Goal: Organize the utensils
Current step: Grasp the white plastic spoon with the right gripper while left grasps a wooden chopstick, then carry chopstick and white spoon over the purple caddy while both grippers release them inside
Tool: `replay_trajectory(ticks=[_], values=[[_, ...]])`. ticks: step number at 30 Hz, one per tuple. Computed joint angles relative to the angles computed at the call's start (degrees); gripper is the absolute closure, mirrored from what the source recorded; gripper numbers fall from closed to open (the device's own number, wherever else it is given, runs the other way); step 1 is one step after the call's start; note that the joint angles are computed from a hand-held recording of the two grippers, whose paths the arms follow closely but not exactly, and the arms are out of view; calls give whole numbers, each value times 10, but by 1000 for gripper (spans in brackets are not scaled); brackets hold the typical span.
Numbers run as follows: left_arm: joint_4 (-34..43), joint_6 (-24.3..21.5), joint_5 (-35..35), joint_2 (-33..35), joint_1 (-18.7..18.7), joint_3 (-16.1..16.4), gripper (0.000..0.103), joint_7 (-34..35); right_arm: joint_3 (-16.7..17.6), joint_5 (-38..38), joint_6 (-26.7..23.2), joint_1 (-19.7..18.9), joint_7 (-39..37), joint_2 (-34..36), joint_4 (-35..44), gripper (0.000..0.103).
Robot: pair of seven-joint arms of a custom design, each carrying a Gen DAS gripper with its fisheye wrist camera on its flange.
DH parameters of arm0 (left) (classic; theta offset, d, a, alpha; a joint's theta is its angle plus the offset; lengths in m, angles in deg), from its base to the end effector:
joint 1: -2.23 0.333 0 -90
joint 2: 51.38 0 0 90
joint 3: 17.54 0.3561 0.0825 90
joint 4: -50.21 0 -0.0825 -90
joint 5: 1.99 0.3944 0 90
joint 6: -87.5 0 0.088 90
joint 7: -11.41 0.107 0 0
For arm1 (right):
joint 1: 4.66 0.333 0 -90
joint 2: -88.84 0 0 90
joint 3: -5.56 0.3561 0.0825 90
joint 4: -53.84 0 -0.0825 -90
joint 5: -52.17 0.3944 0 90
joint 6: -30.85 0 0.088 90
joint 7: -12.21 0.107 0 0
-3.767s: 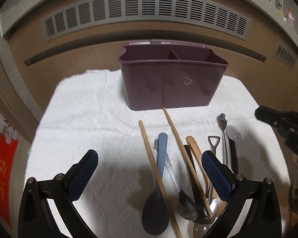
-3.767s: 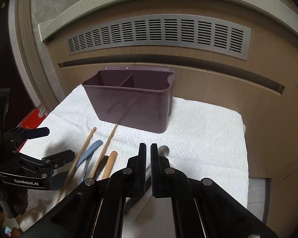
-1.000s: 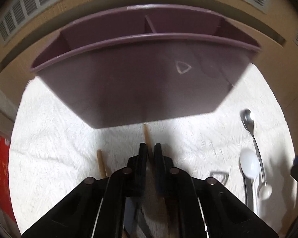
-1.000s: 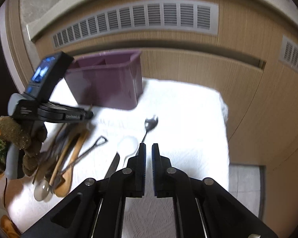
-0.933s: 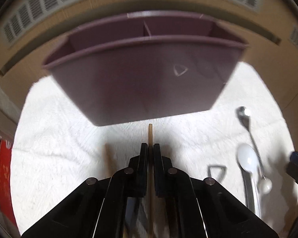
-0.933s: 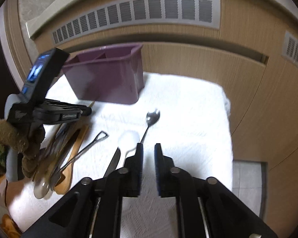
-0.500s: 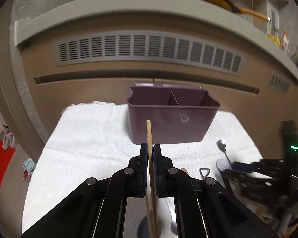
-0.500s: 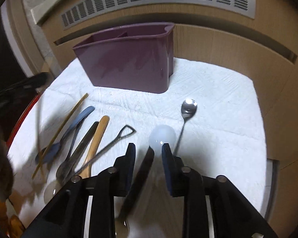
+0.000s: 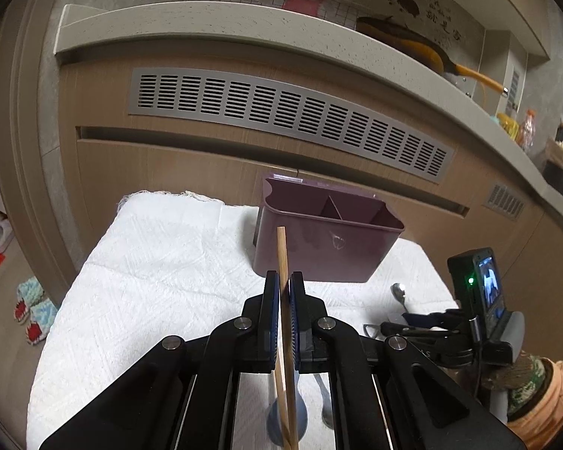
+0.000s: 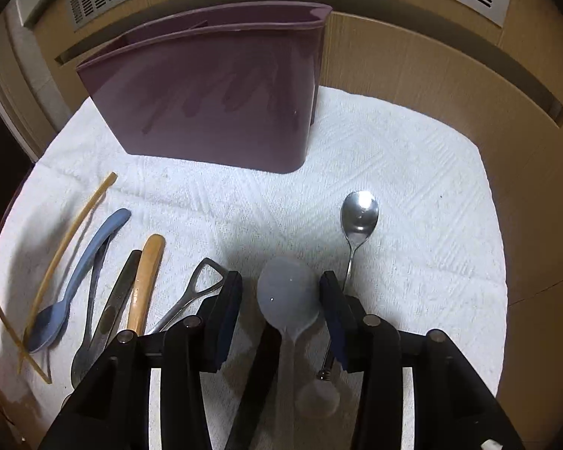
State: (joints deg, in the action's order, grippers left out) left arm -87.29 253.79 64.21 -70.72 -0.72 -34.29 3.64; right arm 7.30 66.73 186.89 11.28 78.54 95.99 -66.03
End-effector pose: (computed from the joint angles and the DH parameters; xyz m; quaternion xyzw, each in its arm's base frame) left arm 0.4217 -0.2222 0.5330 -0.7038 0.5195 -0.3915 0.2856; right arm 0.5927 0.1785 0.4526 -0.8338 0.4864 -0.1306 0.2261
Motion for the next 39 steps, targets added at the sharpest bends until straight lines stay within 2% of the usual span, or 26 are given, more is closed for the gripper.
replay_trajectory(ticks=[1, 4, 7, 10, 14, 17, 23, 28, 32, 36, 39], values=[[-5, 4, -6, -5, -2, 4, 97, 4, -1, -4, 1, 1, 0, -4, -4, 74], [-14, 2, -20, -21, -4, 4, 98, 14, 5, 28, 9, -6, -28, -31, -28, 74], [-20, -11, -29, -40, -5, -5, 98, 19, 12, 71, 39, -10, -79, -71, -65, 75], [-24, -27, -34, -60, -7, -17, 98, 20, 13, 141, 57, -8, -148, -120, -101, 75], [-17, -49, -39, -80, -14, -31, 98, 28, -3, 245, 66, 11, -249, -184, -130, 75], [4, -65, -29, -89, -16, -43, 98, 39, -17, 304, 66, 27, -311, -220, -131, 75], [84, -90, 18, -73, -6, -60, 98, 66, -37, 396, 38, 50, -397, -253, -85, 75], [165, -102, 94, -31, 13, -64, 98, 58, -54, 511, 33, 69, -487, -234, -5, 75], [227, -96, 124, 23, 10, -41, 98, 61, -55, 608, 14, 64, -550, -185, 77, 75], [281, -86, 143, 83, 1, -13, 98, 72, -37, 639, -2, 40, -557, -117, 157, 75], [311, -75, 160, 124, -8, 9, 98, 64, -17, 679, 0, 22, -598, -62, 211, 75]])
